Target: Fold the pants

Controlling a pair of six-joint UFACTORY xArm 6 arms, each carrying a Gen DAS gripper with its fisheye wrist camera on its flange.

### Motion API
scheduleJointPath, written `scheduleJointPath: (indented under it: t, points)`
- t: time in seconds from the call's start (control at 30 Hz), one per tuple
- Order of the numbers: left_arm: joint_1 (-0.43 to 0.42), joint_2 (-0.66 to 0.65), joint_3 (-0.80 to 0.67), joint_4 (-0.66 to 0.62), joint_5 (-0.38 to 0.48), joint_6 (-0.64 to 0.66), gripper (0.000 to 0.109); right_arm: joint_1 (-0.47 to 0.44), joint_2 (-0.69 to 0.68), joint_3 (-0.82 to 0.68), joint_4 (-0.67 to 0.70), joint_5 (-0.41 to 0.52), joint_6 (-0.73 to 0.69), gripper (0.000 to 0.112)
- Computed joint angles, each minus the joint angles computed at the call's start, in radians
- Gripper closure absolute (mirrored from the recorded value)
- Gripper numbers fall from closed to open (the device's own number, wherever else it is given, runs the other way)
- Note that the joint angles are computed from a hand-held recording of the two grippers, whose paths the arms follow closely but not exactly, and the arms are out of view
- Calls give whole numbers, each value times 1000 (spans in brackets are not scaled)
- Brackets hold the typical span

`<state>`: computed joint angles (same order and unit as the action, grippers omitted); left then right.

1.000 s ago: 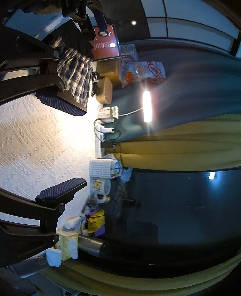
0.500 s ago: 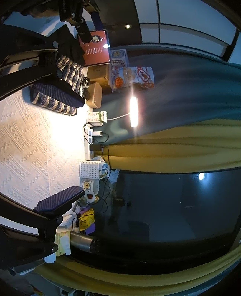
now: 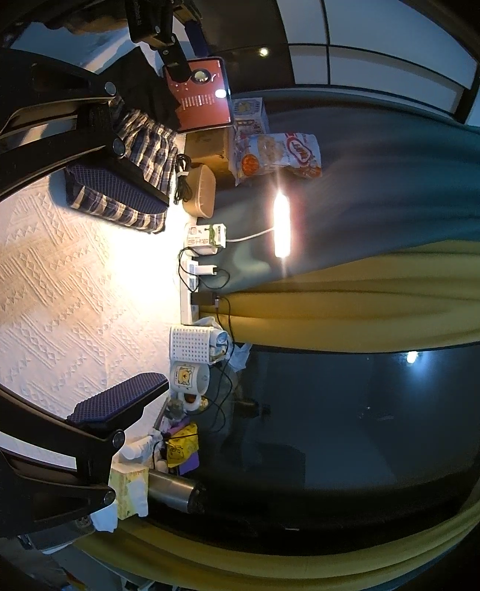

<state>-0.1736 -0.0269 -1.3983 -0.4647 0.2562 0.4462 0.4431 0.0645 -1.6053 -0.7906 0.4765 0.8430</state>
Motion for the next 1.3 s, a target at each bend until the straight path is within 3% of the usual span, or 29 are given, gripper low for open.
scheduleJointPath:
  t: [1.3]
  points:
    - [-8,-5,7,20,1,-16,7,-3,0,9,13,-4,-7,22]
